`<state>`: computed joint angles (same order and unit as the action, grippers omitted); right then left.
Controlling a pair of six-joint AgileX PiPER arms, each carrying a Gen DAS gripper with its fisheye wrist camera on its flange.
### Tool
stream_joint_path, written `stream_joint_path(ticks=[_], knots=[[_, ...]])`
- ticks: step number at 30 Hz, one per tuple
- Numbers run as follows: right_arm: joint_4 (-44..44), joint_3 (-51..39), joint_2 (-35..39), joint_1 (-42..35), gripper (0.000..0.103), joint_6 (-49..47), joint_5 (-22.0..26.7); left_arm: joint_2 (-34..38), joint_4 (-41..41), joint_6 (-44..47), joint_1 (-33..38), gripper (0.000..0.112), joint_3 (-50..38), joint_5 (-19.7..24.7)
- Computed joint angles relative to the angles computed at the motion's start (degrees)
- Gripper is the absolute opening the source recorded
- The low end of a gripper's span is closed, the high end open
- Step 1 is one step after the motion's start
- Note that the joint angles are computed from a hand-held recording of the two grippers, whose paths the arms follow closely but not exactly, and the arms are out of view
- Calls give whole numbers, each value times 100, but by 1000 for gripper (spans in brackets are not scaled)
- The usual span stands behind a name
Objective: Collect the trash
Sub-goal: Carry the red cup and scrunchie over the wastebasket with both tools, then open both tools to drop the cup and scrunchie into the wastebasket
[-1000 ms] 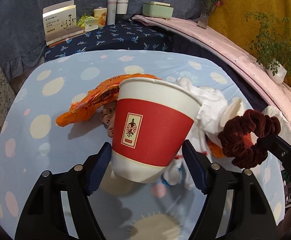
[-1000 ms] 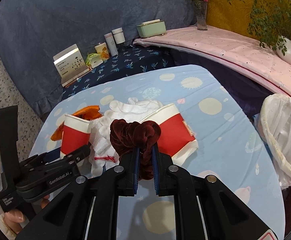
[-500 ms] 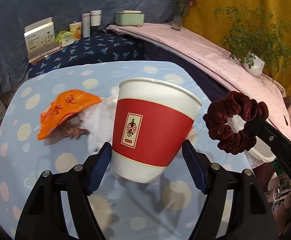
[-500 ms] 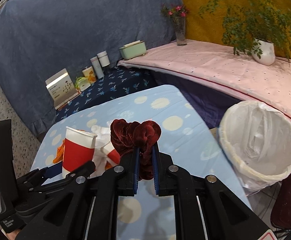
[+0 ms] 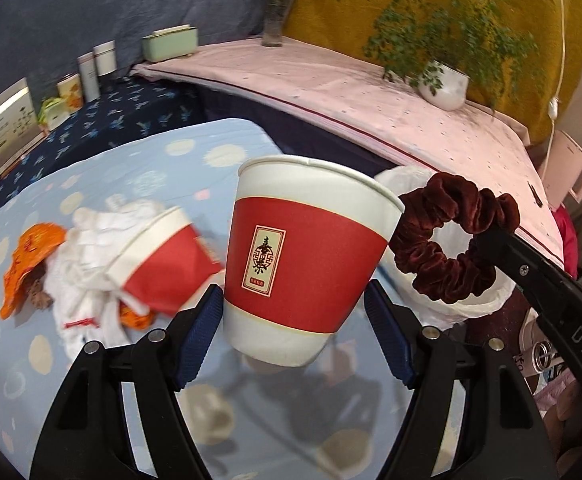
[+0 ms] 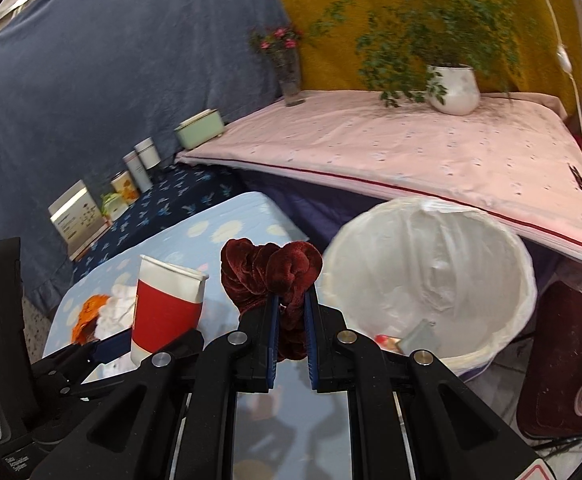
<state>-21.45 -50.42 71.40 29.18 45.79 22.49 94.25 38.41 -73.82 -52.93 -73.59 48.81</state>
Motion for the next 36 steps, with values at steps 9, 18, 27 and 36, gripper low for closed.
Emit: stream_joint_path(ticks=[9,18,27,36], knots=[[2039,329,-45,-1895,11,-2446,-332,1510,-729,1279,-33,69,-1949,-36],[3202,228,476,-2905,11,-3920,-528,2818,-1578,2501,112,70,-3781,184],[3107,-241,988,-2997,19,-3907,-616,3439,-1517,2633,226,89,-4836,639],[2385,-214,811,-2608,31,-3132,-609,2790,-997,1896,241,89,-3717,381]])
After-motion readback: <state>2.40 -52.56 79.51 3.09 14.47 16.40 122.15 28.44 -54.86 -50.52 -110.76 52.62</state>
